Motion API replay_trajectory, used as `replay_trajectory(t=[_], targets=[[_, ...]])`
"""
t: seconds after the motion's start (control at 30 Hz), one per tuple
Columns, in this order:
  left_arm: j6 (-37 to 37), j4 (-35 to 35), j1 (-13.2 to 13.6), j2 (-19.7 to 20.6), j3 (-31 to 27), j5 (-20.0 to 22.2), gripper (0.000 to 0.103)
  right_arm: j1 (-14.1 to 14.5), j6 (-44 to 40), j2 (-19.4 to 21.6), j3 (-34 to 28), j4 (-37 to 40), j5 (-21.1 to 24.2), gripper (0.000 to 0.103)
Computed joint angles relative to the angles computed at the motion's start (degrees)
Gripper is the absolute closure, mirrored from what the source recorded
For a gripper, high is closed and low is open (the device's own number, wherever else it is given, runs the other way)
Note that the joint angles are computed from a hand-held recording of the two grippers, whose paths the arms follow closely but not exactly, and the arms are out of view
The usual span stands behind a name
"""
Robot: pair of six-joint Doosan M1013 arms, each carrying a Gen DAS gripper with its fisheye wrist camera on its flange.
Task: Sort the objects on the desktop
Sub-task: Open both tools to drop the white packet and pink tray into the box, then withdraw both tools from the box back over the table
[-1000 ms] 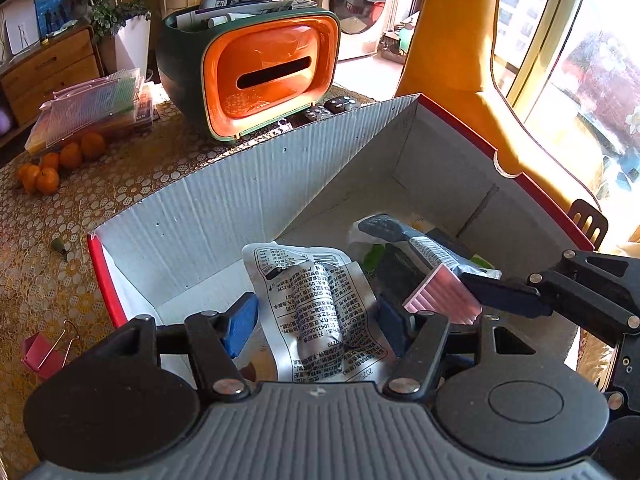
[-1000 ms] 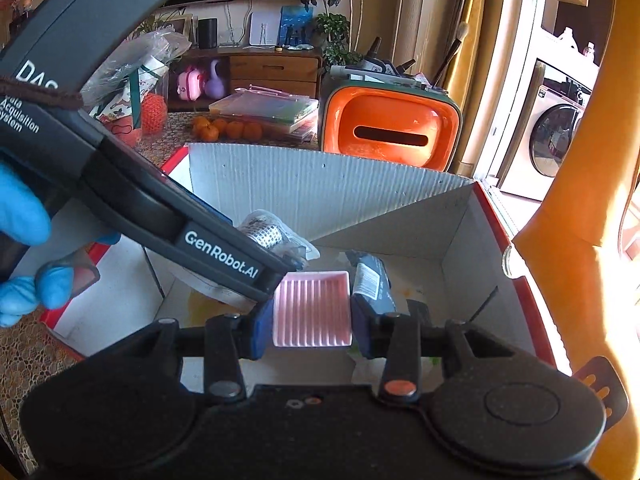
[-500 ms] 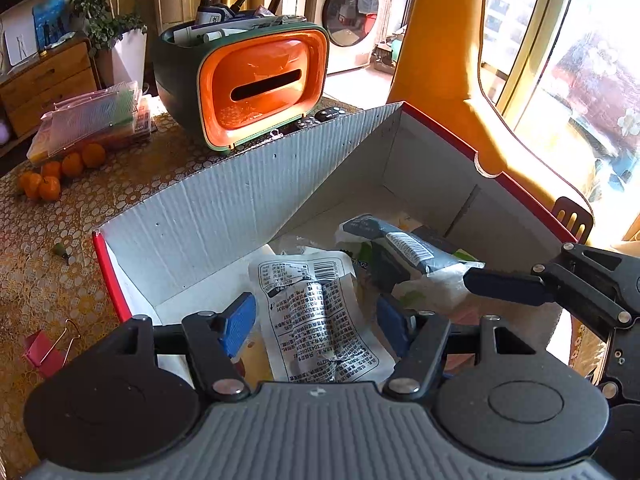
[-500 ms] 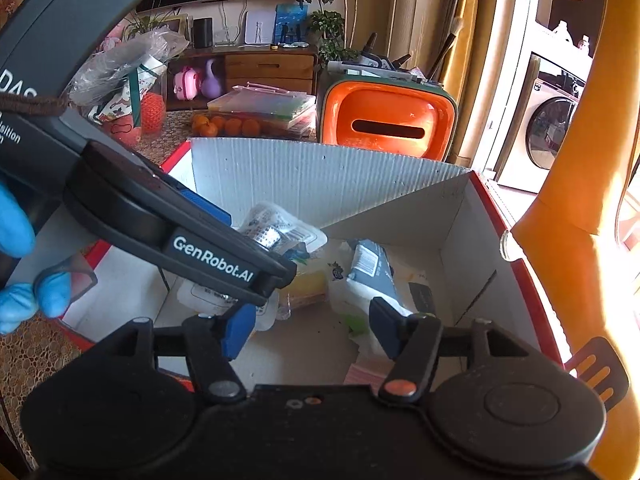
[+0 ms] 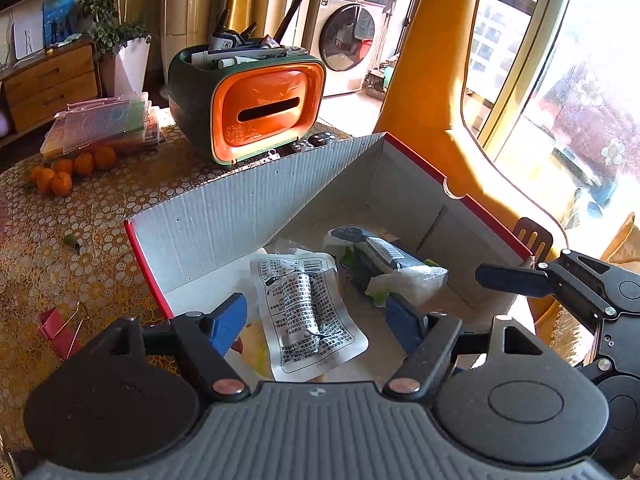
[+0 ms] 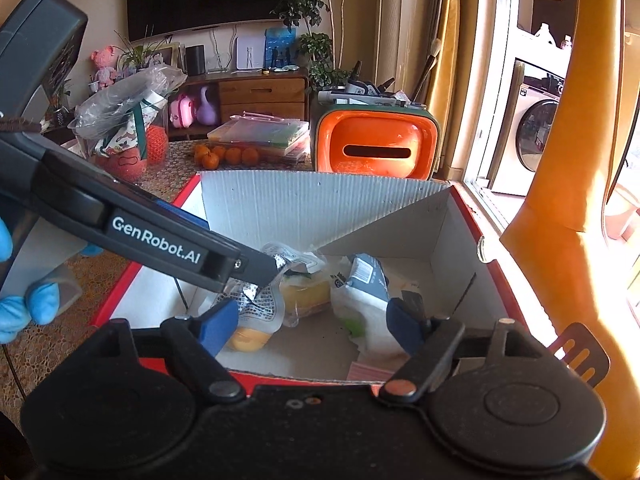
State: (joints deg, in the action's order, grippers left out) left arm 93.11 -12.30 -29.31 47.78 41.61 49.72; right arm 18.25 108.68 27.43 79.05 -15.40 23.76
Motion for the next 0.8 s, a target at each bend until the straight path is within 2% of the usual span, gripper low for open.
replay_trajectory(t=[0.1, 0.43, 0.6, 0.73, 0.8], targets=[[-0.27, -0.01, 0.11, -1.71, 2.88, -1.91, 0.022, 0.13, 2.60, -0.90, 1.08, -1.10, -1.28, 0.017], [0.91, 1.44, 0.27, -7.42, 12.17, -8.86, 0.019, 0.84, 9.78, -3.37, 4.60, -3.11, -6.07, 0.006], [1.41, 1.10, 0.58, -9.94, 16.24, -12.19, 0.011, 1.56, 15.90, -4.62, 6.35, -7.40, -8.48, 0.002], [1.20, 1.26, 0.90, -11.97, 19.49, -14.62, 0.010, 2.50, 23.42, -5.31, 7.33, -14.02, -9.42, 0.001], [0.82, 1.91, 1.07, -13.05, 21.26, -16.15, 0.000, 3.15, 28.55, -5.53, 7.63, -19.29, -9.28, 0.001]])
